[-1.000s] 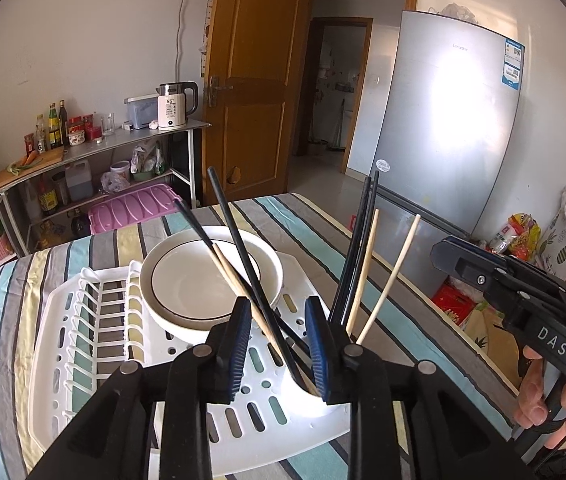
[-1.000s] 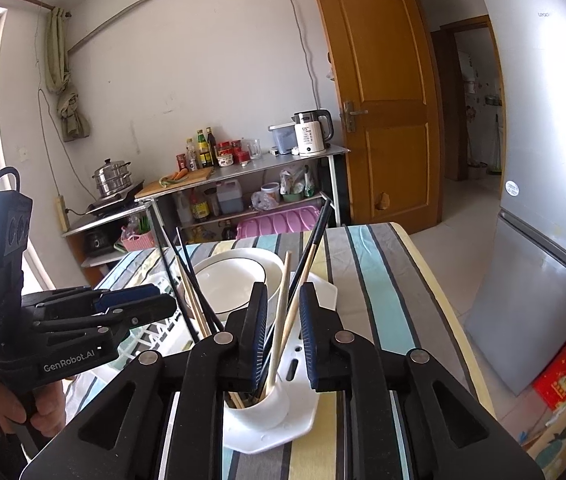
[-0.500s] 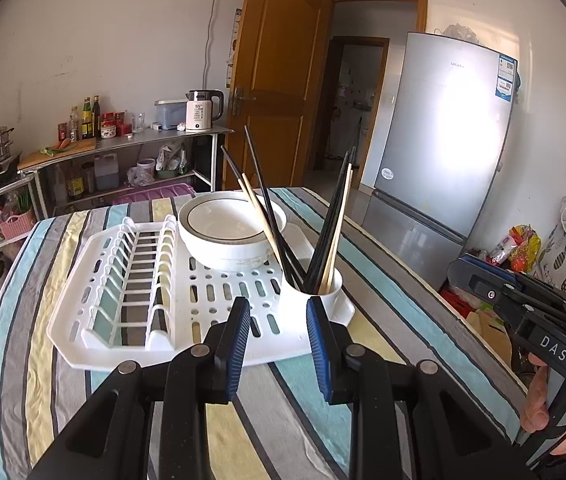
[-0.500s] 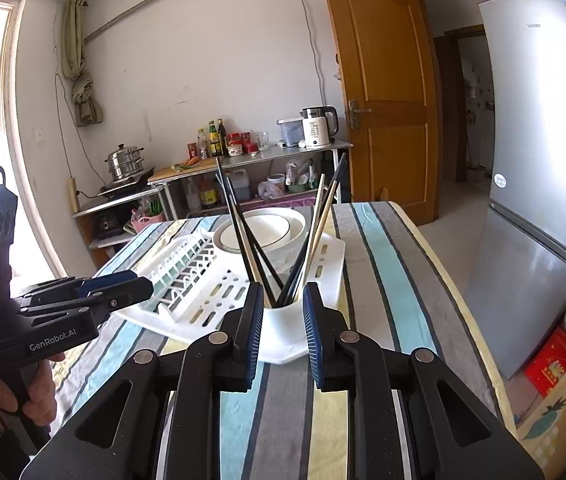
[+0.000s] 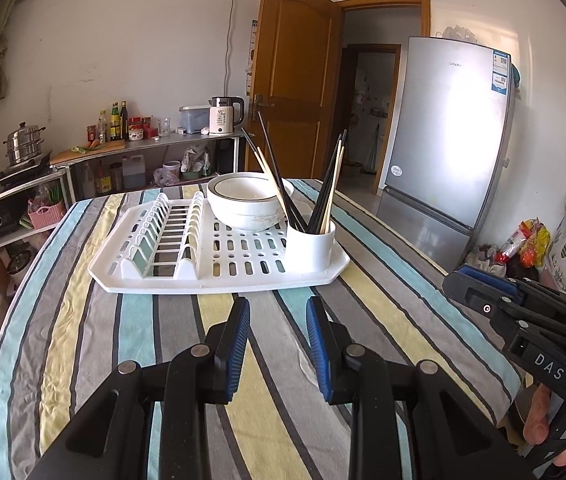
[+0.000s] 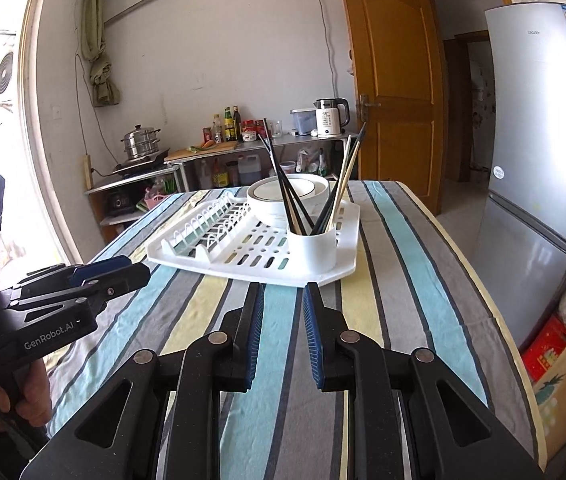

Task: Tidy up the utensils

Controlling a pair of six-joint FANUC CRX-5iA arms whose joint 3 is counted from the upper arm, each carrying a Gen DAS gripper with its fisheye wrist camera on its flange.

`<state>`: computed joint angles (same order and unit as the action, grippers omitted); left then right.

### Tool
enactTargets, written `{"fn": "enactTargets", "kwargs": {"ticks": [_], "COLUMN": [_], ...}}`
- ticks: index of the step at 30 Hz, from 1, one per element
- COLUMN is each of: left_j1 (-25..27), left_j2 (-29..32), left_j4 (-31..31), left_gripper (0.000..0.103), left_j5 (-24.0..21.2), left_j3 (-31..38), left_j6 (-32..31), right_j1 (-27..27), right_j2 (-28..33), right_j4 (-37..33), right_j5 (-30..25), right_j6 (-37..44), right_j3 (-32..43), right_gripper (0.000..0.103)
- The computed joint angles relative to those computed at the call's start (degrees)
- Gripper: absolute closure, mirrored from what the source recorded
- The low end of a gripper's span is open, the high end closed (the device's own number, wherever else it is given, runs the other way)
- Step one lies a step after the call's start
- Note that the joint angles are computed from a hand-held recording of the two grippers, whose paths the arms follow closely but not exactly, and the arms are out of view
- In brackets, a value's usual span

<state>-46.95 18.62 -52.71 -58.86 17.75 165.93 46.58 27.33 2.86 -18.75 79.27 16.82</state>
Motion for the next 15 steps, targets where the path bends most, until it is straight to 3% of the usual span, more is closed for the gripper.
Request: {"fn": "enactTargets", "kwargs": {"ticks": [5,15], "left_j1": [-1.73,-2.11], "left_j2": [-0.06,-0.14], "left_j4": [-0.73,-0.25], "left_gripper": [0.074,0.074], "left_j5": [-1.59,-2.18], "left_j3": [-0.62,-1.81], "left_j6": [2.15,4.11], "right_j1": [0.98,1.32], "right_j2": [-2.04,-2.49], "right_j4": [8.7,10.97], "right_j5": [3.92,4.6], "right_j6": [-7.88,-9.92], "right_j3": [-6.17,-8.31], "right_gripper": [0.082,0.082]}}
